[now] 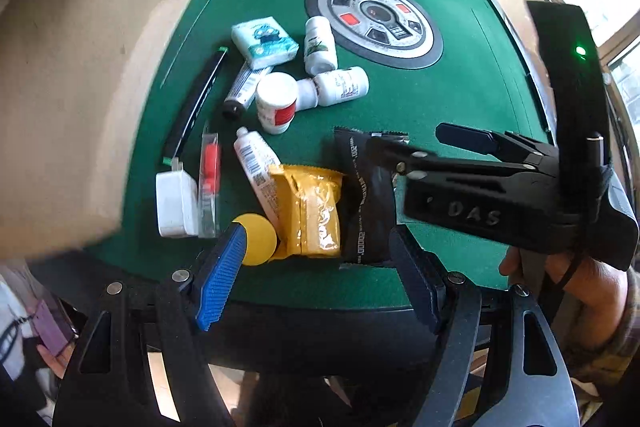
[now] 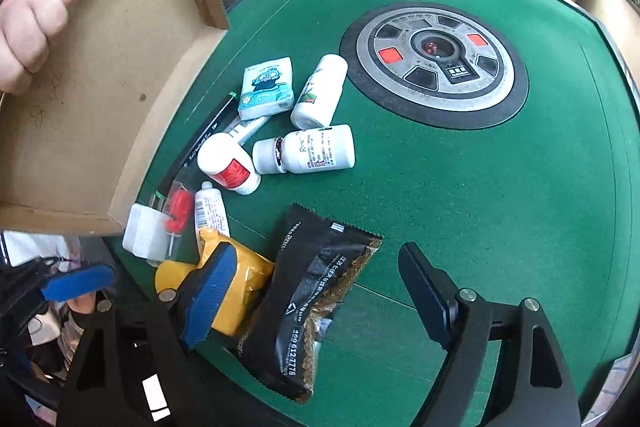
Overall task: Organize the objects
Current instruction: 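Move both tools toward the scattered items beside the cardboard tray, then grasp the black snack bag with the right tool while the left tool grasps the yellow ball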
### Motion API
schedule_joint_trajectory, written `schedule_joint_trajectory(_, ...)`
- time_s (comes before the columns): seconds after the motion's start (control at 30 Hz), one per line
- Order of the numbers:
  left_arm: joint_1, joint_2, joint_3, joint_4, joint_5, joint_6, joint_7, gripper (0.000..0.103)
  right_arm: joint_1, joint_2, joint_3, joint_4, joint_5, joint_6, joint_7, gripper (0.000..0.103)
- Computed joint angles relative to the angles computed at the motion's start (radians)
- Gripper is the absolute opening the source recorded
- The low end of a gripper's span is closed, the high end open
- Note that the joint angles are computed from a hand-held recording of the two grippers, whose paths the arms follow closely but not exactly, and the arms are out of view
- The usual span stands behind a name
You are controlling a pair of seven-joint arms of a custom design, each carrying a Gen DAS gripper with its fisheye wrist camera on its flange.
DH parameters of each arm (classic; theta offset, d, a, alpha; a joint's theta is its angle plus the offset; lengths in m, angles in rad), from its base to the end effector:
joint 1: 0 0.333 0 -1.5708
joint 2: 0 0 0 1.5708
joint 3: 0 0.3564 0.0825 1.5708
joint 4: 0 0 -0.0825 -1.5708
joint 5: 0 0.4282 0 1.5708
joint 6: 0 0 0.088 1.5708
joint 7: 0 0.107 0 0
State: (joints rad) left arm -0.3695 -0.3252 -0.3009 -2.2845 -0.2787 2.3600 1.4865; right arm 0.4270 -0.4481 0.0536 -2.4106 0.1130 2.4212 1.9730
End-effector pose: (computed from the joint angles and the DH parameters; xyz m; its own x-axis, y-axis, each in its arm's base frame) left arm 0.3963 -0.3339 0.5392 -0.4415 -0.8766 0.1915 -0.8640 0.3577 -0.3543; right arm 0.4186 0.2216 0.5455 0.0592 -0.9673 -0.2468 -0.9271 0.0384 -0.3729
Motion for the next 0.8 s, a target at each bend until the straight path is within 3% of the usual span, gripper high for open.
schedule_joint_trajectory(0.2,-0.006,-0.025,0.053,-0.040,-0.137,-0.021,0.037,0.075,0.009,-0.056,-0.017,-0.059,0.054,0.055,0.042,0.083)
schedule_joint_trajectory(0.43,0.020,-0.035,0.082,-0.057,-0.224,-0.030,0.067,0.075,0.028,-0.092,-0.033,-0.102,0.079,0.016,0.045,0.083)
schedule_joint_trajectory(0.63,0.034,-0.026,0.092,-0.045,-0.246,-0.088,0.117,0.073,0.034,-0.080,-0.033,-0.097,0.094,0.008,0.028,0.083)
schedule_joint_trajectory(0.8,0.031,-0.019,0.076,-0.034,-0.212,-0.110,0.213,0.050,0.034,-0.064,-0.030,-0.089,0.106,0.012,0.032,0.083)
